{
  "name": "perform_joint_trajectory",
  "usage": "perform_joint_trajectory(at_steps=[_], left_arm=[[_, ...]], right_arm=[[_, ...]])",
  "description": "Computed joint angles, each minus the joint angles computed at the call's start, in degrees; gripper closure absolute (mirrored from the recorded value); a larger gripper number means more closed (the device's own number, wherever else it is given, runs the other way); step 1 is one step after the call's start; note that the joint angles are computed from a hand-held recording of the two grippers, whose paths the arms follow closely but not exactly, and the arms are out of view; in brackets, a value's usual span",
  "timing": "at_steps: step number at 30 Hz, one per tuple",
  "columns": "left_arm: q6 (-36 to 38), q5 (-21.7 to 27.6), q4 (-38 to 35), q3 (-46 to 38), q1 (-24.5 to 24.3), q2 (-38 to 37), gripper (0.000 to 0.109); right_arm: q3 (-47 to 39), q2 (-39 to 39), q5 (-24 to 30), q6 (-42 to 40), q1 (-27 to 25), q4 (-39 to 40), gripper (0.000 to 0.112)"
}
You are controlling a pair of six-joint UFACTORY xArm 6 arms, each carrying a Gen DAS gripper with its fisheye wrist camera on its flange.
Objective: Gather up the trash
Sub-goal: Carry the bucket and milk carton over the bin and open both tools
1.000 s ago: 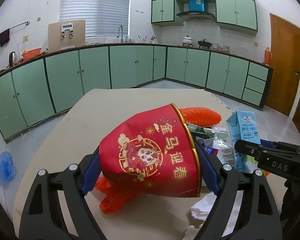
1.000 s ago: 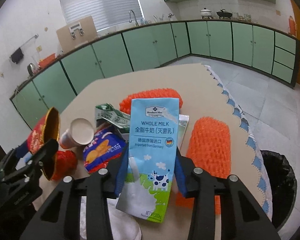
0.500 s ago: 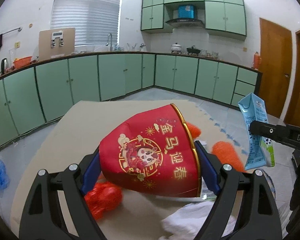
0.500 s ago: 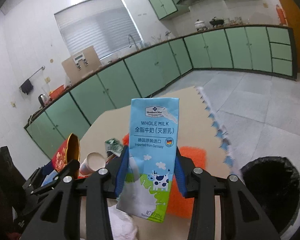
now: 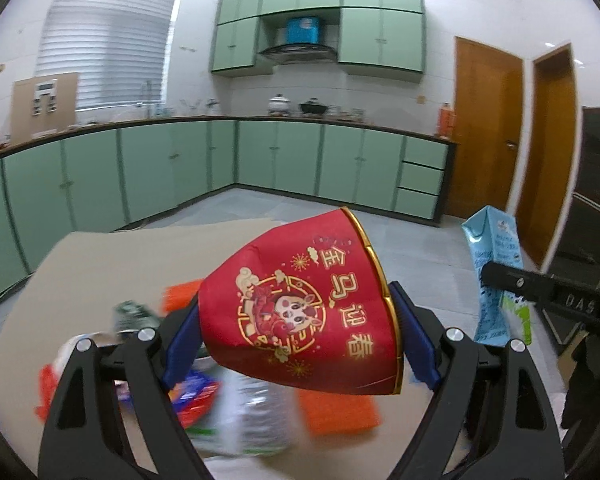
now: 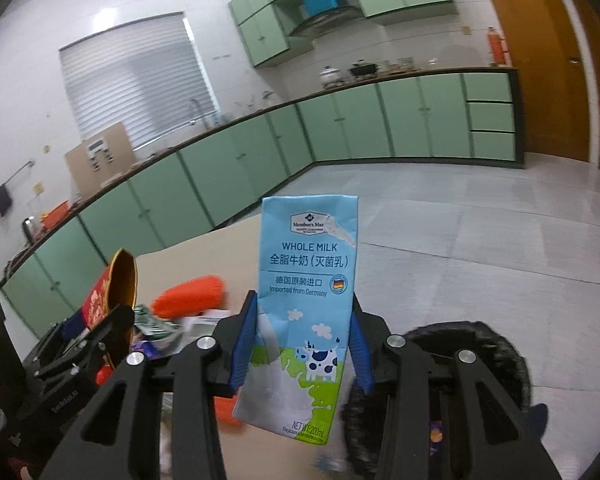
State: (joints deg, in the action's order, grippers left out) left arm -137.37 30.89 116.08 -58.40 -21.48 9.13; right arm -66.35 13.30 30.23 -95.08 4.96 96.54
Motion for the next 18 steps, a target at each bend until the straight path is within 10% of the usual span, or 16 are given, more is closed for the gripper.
perform_joint_trajectory(at_steps=[18], left_arm=[[8.17, -10.83, -2.07, -33.4, -4.42, 27.45, 0.027]], right_arm=[[-7.86, 9.17, -6.39, -0.06, -9.05, -0.29, 0.071]])
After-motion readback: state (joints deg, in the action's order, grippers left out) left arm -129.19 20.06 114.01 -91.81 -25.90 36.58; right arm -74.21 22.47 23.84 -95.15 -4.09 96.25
